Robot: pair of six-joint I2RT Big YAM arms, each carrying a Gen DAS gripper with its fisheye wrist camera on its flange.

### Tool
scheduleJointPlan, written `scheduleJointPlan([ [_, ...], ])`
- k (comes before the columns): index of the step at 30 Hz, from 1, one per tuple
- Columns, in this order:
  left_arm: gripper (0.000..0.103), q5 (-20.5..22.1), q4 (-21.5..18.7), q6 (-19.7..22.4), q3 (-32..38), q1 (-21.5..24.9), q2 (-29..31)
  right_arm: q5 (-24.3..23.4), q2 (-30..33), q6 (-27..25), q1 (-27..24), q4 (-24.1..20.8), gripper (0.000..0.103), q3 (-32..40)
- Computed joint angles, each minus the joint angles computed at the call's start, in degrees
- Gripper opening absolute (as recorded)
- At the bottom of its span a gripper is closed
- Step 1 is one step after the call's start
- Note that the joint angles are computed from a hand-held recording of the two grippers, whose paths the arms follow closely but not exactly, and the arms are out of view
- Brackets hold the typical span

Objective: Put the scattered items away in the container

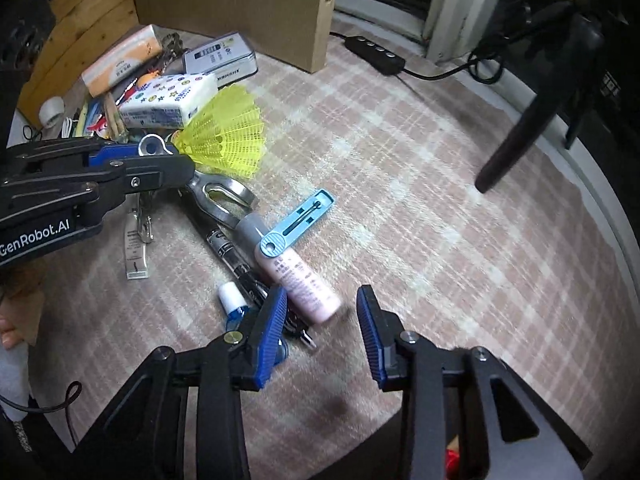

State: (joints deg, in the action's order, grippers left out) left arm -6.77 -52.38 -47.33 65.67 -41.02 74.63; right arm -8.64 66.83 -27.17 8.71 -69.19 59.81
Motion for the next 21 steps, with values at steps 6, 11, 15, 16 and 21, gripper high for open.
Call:
scheduleJointPlan([
  [6, 0.011, -1.7, 0.3, 0.3, 0.5, -0.1, 0.1, 0.3, 1.9, 0.7, 0.9, 1.1, 0.034, 0.2],
  [11, 0.007, -1.7, 0.9, -0.9, -0.5, -0.3, -1.3, -0.6, 1.6, 1.2, 0.3, 0.7, 0.021, -0.2],
  [15, 0.005, -1.6, 0.6, -2.1, -1.2, -1.0, -3.1, -2.2, -0.1, 2.7, -1.4, 0.9, 0.021, -0.8],
  [16, 0.004, -2.0, 0.3, -2.3, -1.2, -1.3, -3.5, -2.9, -0.7, 3.1, -2.0, 0.8, 0.021, -0.8],
  [21, 0.004, -3.4, -0.5, -3.2, -1.0, -3.0, -5.7, -3.8, -4.0, 3.7, -4.0, -0.2, 0.020, -0.7],
])
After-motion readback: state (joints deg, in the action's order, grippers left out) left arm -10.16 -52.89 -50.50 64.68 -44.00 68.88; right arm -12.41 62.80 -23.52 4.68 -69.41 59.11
